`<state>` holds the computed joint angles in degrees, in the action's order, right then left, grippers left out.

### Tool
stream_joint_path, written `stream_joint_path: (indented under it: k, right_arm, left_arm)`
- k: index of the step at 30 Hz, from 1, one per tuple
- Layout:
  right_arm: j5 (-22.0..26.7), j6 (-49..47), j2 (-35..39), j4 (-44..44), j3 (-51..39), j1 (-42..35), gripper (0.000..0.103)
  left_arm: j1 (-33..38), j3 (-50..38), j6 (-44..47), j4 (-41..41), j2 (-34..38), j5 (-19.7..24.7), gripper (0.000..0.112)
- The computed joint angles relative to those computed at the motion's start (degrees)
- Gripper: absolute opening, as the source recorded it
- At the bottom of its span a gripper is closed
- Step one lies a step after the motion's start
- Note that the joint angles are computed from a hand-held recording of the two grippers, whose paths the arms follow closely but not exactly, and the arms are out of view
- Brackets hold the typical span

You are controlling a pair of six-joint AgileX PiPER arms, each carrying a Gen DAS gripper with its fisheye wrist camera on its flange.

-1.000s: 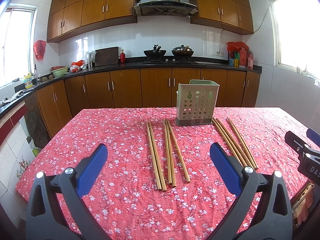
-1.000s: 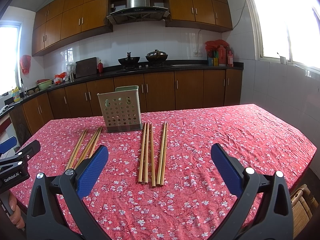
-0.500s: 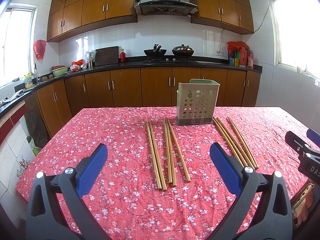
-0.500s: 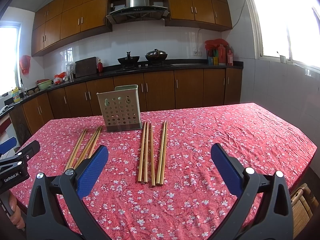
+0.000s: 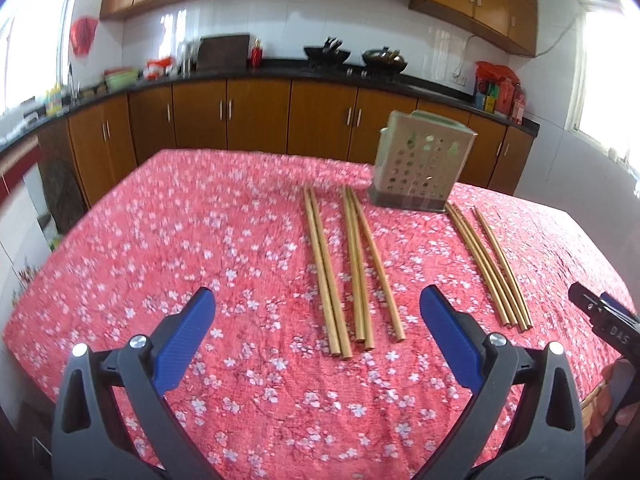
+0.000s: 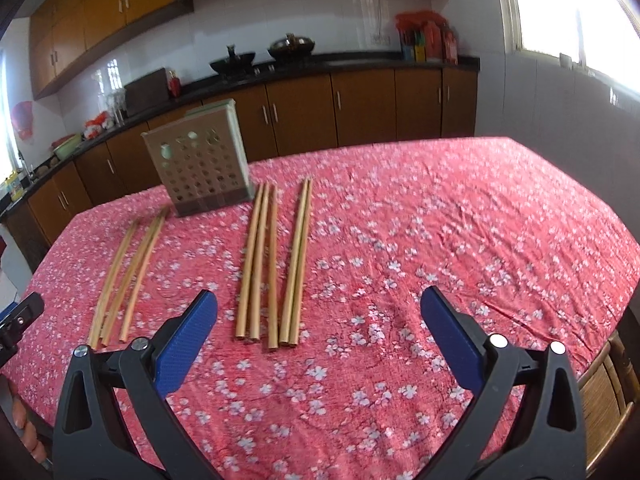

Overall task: Organize utensils
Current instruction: 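Lower the right tool onto a single chopstick and close its fingers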

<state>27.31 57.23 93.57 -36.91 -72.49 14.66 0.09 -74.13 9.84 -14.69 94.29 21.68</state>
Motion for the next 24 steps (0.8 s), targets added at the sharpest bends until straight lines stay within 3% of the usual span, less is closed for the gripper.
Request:
stream_joint_path:
  k: [2, 4, 8, 13, 17, 20, 24]
  right_arm:
    - [1.3, -8.2, 2.7, 8.8, -3.7, -2.2, 0.073]
    - [3.2, -13.5, 5.5, 14.5, -7.4, -3.7, 0.058]
    - [7.3, -23.9, 11.5, 25.6, -15.7, -6.2, 0.039]
    - [10.1, -30.7, 16.4, 32.0, -21.3, -6.9, 0.032]
    - [12.3, -33.9, 19.4, 34.7, -24.2, -7.2, 0.021]
    - [12.8, -32.2, 19.8, 31.0, -24.6, -6.7, 0.012]
    - [13.3, -31.3, 20.3, 29.7, -25.5, -6.9, 0.009]
  left_arm:
    - [1.2, -2.2, -1.4, 1.2, 2.0, 1.4, 0.099]
    - [1.7, -4.3, -3.0, 3.0, 3.5, 2.3, 0.099]
    - [1.9, -7.2, -7.0, 8.4, 5.7, 3.3, 0.099]
    - [2.0, -11.5, -6.8, 9.3, 9.1, 6.0, 0.092]
    - [2.5, -16.3, -3.7, 5.9, 12.6, 10.7, 0.072]
    - [2.8, -18.9, -1.7, 3.4, 14.5, 13.6, 0.062]
    - [2.7, -22.9, 0.0, 1.8, 17.5, 17.8, 0.046]
